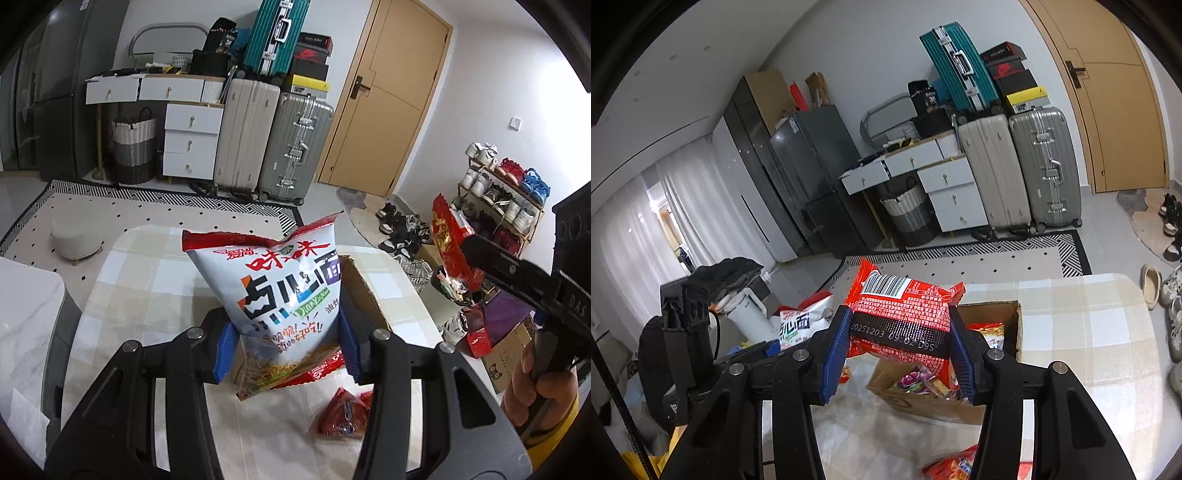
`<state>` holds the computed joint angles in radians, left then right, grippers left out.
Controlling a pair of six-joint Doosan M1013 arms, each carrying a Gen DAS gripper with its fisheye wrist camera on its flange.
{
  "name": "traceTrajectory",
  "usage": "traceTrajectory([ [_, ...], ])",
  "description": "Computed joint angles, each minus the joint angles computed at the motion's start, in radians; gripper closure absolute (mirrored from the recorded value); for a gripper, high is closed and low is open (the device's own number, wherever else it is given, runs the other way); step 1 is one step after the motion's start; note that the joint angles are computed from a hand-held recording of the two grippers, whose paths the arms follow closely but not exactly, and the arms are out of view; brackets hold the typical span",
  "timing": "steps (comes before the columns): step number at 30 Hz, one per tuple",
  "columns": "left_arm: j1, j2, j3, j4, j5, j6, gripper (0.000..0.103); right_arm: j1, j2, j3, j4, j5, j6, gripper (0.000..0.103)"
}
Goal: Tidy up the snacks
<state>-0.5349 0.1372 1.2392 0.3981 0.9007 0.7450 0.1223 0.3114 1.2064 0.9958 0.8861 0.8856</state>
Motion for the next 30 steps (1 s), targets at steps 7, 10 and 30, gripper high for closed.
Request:
traceTrajectory([
  [7,0.044,0.116,-0.123,-0.076,0.045,0.099,0.06,0.014,0.064,-0.065,-0.06,0.023,0.058,0.052],
  [10,0.059,0.167,-0.177,-0.111,0.066,0.137,0.06,0.018,0.089,-0.093,-0.088,0.034,0.09,0.052],
  [30,0.098,0.311,-0.287,-0.197,0.117,0.225,0.059,0.035,0.17,-0.163,-0.183,0.073,0.173,0.052],
])
